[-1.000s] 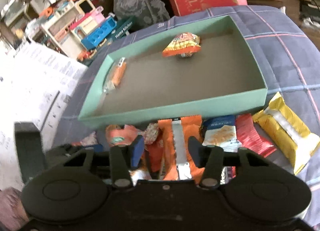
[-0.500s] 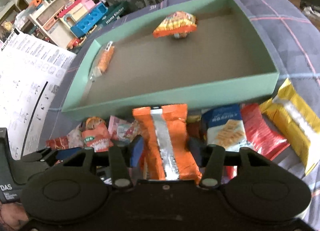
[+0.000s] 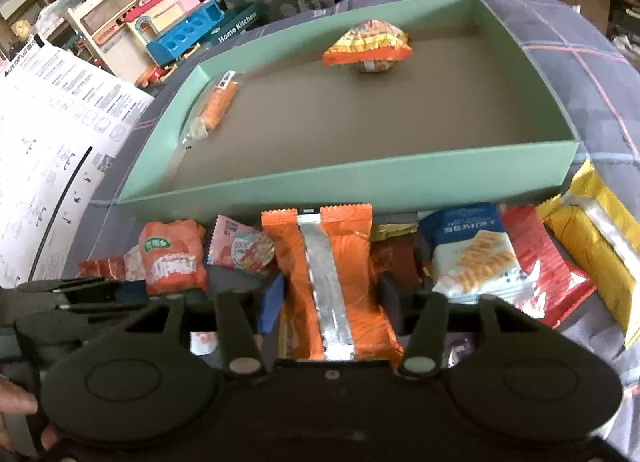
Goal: Organize snacks
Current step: 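Lower both held snacks into the green tray and release them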
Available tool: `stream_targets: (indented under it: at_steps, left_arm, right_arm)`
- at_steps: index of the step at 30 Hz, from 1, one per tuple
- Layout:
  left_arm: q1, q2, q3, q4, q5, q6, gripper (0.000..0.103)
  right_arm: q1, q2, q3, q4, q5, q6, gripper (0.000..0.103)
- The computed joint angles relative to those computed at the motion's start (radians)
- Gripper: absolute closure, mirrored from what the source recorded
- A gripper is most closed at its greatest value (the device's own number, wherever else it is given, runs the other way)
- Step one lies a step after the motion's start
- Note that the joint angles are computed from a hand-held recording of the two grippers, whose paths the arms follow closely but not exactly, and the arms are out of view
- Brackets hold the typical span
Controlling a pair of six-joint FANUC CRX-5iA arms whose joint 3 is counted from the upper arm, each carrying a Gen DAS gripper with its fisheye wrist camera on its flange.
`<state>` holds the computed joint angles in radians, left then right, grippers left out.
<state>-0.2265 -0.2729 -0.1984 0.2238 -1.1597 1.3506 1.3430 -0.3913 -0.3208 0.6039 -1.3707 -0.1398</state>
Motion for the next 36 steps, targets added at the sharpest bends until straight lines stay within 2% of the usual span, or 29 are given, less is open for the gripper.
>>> stream_targets:
  at_steps: [2,3,8,16,22,26,30,36]
  left_arm:
    - [0.006,-0.017,-0.008,-0.001,0.018,-0.012,0.088]
    - [0.012,-0.028,-0.014,0.006,0.027,-0.028,0.089]
    - [0.051,-0.059,-0.036,0.06,0.031,-0.082,0.09]
    - [0.096,-0.092,-0.03,0.156,-0.018,-0.147,0.09]
    - [0.096,-0.062,0.026,0.218,-0.002,-0.194,0.09]
    - [0.065,0.024,0.119,0.204,0.025,-0.184,0.09]
    - [0.02,0.145,0.242,0.166,0.051,-0.145,0.09]
    - [-0.027,0.324,0.426,0.092,0.057,-0.056,0.09]
  right_arm:
    - [0.013,-0.011,-0.005,0.014,0.01,-0.009,0.059]
    - [0.018,-0.011,-0.004,0.021,0.009,-0.011,0.059]
    - [0.035,-0.018,-0.003,0.049,0.001,-0.048,0.059]
    - [0.061,-0.052,0.0,0.088,-0.001,-0.086,0.059]
    - [0.041,-0.064,0.019,0.159,-0.019,-0.073,0.059]
    - [-0.039,-0.049,0.054,0.174,-0.044,-0.006,0.059]
    - [-0.168,-0.017,0.096,0.163,-0.04,0.084,0.059]
    - [-0.373,0.048,0.148,0.118,0.024,0.205,0.059]
